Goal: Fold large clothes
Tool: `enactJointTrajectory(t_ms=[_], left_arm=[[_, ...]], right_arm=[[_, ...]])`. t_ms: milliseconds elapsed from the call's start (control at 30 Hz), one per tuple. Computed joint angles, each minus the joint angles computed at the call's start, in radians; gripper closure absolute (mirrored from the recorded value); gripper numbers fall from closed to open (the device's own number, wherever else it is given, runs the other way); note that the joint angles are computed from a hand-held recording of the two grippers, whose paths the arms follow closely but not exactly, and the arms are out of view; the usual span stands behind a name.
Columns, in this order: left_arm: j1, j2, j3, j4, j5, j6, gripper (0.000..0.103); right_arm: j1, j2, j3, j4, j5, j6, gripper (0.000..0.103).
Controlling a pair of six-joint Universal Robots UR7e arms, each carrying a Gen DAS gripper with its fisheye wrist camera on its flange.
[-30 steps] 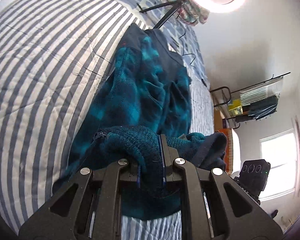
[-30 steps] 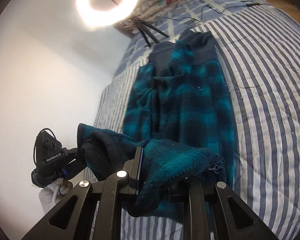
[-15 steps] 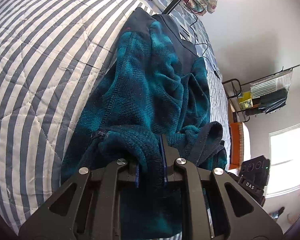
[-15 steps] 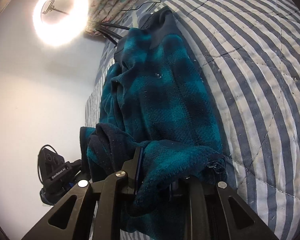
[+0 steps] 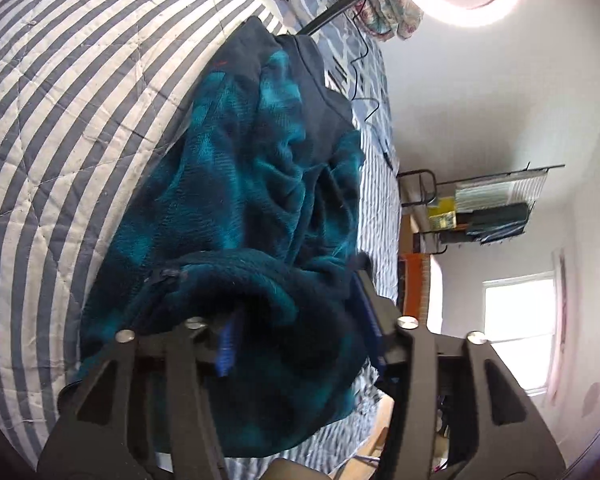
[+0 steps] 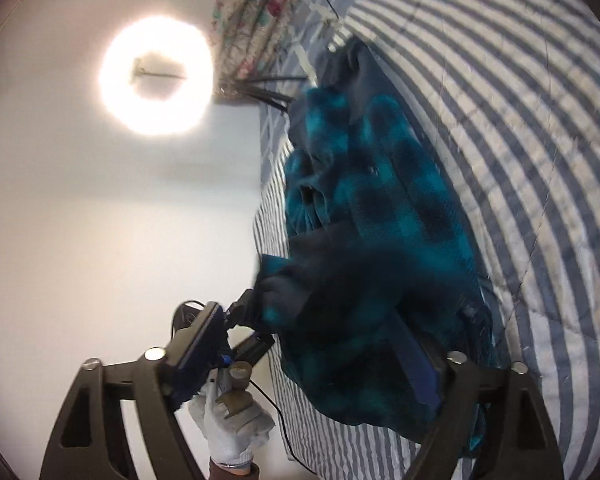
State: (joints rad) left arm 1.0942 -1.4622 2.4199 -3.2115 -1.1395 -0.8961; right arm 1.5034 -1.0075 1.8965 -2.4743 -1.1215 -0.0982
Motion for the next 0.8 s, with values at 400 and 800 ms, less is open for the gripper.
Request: enactJointTrajectory(t_ms=[400, 800], left_arm=[[-0.240, -0.168, 0.024, 0.346, 0.392, 0.122, 0.051], [-0.170, 0.096, -0.049, 0.318, 0.452, 0.323, 0.051]], right_arm=[[0.201, -0.039, 0.117, -0.271, -0.428, -0.417, 0.058], [0.291, 0.183, 0.058, -0.524, -0.661, -0.619, 0.074]])
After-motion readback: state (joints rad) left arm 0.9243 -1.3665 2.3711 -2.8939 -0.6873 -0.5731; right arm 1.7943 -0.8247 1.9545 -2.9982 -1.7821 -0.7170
